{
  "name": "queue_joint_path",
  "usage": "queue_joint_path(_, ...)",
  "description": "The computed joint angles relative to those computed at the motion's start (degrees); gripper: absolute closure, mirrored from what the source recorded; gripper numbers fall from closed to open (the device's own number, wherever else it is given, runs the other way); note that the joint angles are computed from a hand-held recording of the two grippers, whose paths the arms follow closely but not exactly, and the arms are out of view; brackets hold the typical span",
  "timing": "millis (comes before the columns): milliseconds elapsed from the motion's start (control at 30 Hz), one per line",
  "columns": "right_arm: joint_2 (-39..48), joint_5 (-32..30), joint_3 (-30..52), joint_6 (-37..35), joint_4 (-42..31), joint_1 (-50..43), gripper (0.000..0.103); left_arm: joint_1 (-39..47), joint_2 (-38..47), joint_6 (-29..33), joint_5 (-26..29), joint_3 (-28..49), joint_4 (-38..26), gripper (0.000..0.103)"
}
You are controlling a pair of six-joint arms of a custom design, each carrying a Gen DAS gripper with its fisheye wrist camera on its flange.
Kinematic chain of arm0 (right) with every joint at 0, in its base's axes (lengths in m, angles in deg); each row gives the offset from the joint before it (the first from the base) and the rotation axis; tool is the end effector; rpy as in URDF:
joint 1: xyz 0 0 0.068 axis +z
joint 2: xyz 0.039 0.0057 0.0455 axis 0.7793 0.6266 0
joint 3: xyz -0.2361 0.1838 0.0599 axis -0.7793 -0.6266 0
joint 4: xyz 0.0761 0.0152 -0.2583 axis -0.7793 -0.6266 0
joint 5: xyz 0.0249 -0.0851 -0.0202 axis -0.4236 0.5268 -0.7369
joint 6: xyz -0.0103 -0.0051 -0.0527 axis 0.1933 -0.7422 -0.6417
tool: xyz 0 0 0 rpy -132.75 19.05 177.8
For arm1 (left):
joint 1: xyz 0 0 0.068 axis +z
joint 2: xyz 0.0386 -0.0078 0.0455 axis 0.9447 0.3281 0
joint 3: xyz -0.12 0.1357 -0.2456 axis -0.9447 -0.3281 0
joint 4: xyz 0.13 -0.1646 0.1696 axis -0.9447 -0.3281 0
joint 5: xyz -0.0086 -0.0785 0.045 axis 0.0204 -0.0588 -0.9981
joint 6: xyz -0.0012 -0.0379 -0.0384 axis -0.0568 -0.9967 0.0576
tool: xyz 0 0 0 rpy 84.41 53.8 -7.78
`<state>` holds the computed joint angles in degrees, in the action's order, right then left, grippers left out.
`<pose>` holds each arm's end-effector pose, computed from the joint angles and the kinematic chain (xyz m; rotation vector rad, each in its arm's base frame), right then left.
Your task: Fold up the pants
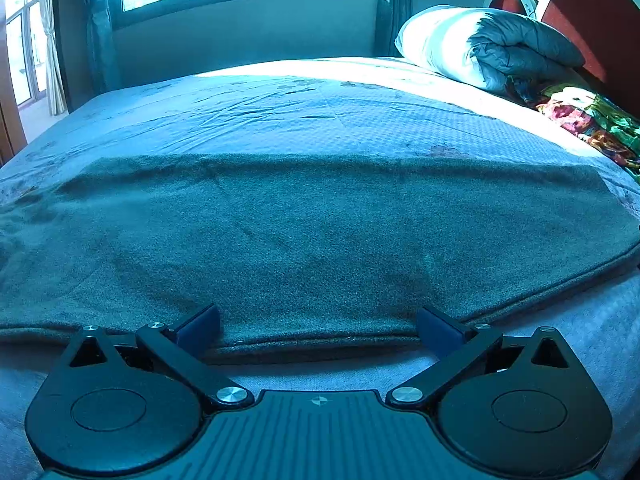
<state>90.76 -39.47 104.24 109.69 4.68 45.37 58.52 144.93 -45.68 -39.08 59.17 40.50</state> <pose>0.2764 -0.0153 0.1168 0.9402 1.8827 0.9691 0.2763 -0.0499 0.1538 -0.1219 2.2610 0.1202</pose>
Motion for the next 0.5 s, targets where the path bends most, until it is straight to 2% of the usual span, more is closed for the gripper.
queue_joint_path(200, 0.2, 0.0, 1.2, -1.7, -3.2, 0.1, 0.086, -0.1, 0.9, -0.1, -0.2, 0.1, 1.0, 0.0)
queue_joint_path(300, 1.0, -0.9, 1.1, -0.6, -1.7, -0.3, 0.083, 0.2, 0.3, -0.5, 0.1, -0.7, 2.0, 0.0)
queue_joint_path(500, 0.6, 0.3, 1.4, -2.8, -2.2, 0.8, 0.078, -1.6, -0.1, 0.1, -2.7, -0.9, 2.0, 0.0)
